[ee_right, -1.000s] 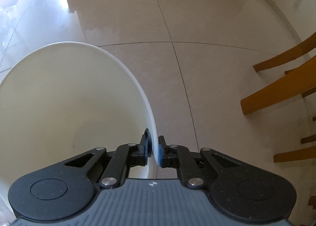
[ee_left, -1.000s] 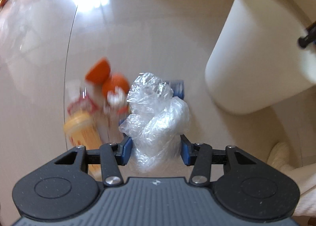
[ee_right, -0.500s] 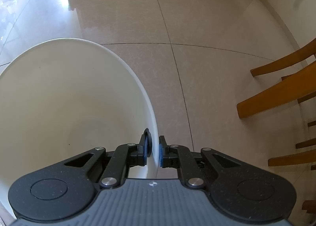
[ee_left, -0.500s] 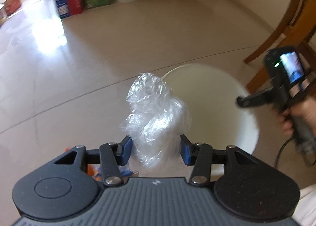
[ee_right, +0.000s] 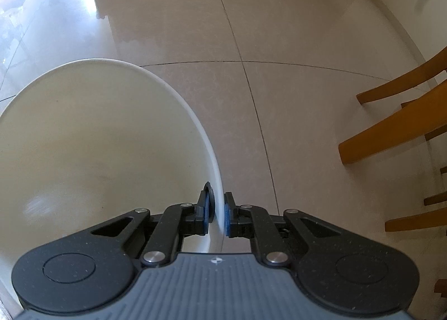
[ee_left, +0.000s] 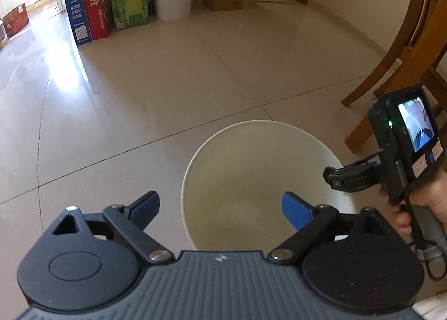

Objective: Collect trash
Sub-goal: 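Carry the plastic wrap to the wastebasket and open the left gripper, then return the left tool to the pile and grasp the crumpled white paper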

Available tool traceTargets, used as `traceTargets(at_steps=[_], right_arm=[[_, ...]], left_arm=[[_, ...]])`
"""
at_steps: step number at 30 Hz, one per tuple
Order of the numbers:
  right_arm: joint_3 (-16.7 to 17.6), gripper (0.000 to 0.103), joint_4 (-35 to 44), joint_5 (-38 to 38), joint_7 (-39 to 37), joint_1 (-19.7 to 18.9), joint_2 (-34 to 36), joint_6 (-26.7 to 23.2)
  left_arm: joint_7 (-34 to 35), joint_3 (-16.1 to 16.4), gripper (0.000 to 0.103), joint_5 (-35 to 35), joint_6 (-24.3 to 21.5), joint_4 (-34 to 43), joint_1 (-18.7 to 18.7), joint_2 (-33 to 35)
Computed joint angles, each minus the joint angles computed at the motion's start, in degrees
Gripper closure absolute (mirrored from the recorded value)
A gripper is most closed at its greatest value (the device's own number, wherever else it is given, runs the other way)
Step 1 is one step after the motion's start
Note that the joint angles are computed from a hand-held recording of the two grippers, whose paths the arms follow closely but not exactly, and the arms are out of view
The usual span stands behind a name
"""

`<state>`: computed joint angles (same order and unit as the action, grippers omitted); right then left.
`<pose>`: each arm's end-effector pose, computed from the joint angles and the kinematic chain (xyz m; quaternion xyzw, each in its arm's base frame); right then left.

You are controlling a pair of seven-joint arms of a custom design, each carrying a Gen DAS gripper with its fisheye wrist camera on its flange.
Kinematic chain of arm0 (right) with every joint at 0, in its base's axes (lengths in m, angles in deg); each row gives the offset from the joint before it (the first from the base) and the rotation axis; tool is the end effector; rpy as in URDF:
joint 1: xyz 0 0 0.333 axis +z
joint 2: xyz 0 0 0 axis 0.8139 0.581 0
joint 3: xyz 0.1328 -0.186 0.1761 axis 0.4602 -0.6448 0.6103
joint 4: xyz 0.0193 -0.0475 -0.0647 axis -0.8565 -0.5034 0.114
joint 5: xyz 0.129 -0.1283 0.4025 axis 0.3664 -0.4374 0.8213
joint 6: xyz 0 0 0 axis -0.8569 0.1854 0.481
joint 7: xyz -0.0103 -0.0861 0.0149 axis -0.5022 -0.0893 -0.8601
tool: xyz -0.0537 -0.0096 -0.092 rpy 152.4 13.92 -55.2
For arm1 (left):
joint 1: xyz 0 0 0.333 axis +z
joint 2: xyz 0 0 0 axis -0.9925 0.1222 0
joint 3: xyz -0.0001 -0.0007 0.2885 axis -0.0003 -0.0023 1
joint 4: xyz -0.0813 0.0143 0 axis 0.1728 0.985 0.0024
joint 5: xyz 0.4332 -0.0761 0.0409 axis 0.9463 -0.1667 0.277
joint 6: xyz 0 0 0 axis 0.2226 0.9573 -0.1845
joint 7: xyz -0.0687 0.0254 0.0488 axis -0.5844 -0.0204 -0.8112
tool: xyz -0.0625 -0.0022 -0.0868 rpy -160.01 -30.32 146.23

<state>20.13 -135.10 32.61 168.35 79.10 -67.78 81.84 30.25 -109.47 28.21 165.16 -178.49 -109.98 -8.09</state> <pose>0.4497 0.3232 0.5368 -0.7536 0.6354 -0.1541 0.0674 0.3971 -0.4674 0.6097 -0.6228 0.7246 -0.2551 0.1482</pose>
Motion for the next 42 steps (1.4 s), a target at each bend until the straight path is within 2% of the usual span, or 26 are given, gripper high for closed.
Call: traceTargets(at_steps=[2, 4, 8, 16, 25, 29, 33, 39, 42], right_arm=[[-0.01, 0.091, 0.07, 0.02, 0.08, -0.01, 0.01, -0.10], [-0.02, 0.091, 0.09, -0.02, 0.03, -0.01, 0.03, -0.21], [0.00, 0.091, 0.34, -0.05, 0.30, -0.01, 0.33, -0.26], [-0.07, 0.091, 0.53, -0.11, 0.84, -0.03, 0.60, -0.29], [-0.13, 0.091, 0.50, -0.20, 0.65, 0.02, 0.62, -0.26], [-0.09, 0.091, 0.35, -0.22, 1.10, -0.03, 0.53, -0.15], [0.05, 0.091, 0.09, -0.49, 1.36, 0.03, 0.34, -0.08], [0.25, 0.090, 0.24, -0.93, 1.77, 0.19, 0.47, -0.36], [0.22, 0.090, 0.25, -0.92, 1.90, 0.23, 0.49, -0.35]], left_arm=[[0.38, 0.16, 0.007, -0.75, -0.29, -1.18, -0.01, -1.18], [0.50, -0.08, 0.006, -0.49, -3.35, -1.34, 0.07, -1.87], [0.68, 0.11, 0.006, -1.29, -5.26, -5.51, 0.48, -6.23], [-3.76, 0.22, 0.006, -5.01, -4.74, -17.90, 1.67, -15.81], [-11.75, -0.24, 0.006, -9.27, -4.31, -31.21, 2.45, -22.14], [-14.72, 0.00, 0.006, -12.21, -0.74, -36.48, 0.74, -23.32], [-19.04, -2.07, 0.006, -13.04, 2.69, -39.99, -1.27, -22.56], [-28.42, -5.16, 0.006, -10.62, 7.70, -43.42, -3.24, -20.89], [-31.65, -5.22, 0.006, -9.65, 8.62, -43.86, -3.92, -18.89]])
